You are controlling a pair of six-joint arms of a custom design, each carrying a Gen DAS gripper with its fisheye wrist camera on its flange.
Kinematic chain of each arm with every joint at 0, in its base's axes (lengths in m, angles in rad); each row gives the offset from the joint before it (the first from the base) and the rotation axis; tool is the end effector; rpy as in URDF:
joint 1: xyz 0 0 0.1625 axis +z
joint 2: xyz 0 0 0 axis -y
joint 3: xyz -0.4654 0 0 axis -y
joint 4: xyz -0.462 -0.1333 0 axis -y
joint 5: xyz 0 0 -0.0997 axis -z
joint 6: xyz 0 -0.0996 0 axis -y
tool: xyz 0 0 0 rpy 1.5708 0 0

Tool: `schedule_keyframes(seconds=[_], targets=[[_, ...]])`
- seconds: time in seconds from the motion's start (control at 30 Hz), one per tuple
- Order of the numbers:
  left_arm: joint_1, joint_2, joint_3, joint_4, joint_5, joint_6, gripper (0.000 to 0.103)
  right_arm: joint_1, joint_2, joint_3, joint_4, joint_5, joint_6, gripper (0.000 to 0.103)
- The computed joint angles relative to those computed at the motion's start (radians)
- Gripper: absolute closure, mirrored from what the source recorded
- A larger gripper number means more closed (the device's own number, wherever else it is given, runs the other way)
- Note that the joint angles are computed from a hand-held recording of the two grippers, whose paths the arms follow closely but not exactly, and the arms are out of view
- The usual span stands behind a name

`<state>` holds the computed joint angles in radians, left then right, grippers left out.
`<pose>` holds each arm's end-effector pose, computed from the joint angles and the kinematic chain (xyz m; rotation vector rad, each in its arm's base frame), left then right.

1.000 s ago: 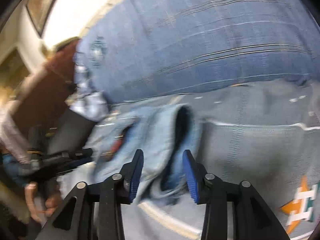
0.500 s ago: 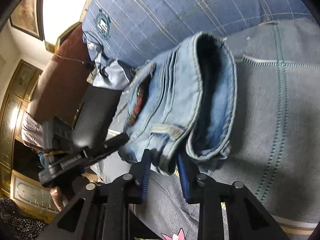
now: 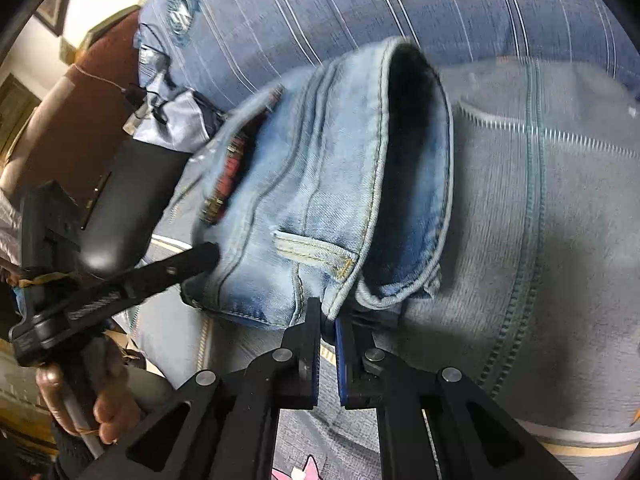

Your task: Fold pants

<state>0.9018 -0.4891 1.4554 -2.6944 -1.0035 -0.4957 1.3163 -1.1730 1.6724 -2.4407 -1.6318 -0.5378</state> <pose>-0.3403 -0.7317 -0.0663 0.1711 2.6829 -0.6078 -0.0568 -0.7238 0.3137 0.3939 -2.8796 0.4683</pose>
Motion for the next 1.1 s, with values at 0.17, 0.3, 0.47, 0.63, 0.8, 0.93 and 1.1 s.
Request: schedule_keyframes(seconds=[0.17,0.3,0.47,0.63,0.8,0.93,1.1], targets=[[-0.003,-0.001,0.003,0.003,-0.001,-0.010,0.061,-0.022,0.012,-0.031,0.061,0.030,0.030,0.098],[0.002,-0.008,0.007,0.005,-0.007,-0.013,0.061,-0.022,0.009,-0.024,0.050,0.035,0.039,0.098],[0.011,-0.020,0.018,-0.002,-0.026,-0.033,0.061,-0.037,-0.009,-0.023,0.072,0.081,0.053,0.098],[0.009,-0.016,0.010,0.011,-0.017,-0.039,0.061,-0.040,-0.007,-0.029,0.088,0.079,0.048,0.098],[0.006,-0.012,0.007,0.016,-0.004,-0.035,0.061,-0.040,-0.019,-0.026,0.095,0.091,0.029,0.098],[0.010,-0.014,0.007,0.014,-0.011,-0.041,0.061,-0.040,-0.029,-0.016,0.093,0.096,0.029,0.098],[0.011,-0.015,0.008,0.012,-0.011,-0.041,0.061,-0.043,-0.034,-0.013,0.090,0.108,0.025,0.098]])
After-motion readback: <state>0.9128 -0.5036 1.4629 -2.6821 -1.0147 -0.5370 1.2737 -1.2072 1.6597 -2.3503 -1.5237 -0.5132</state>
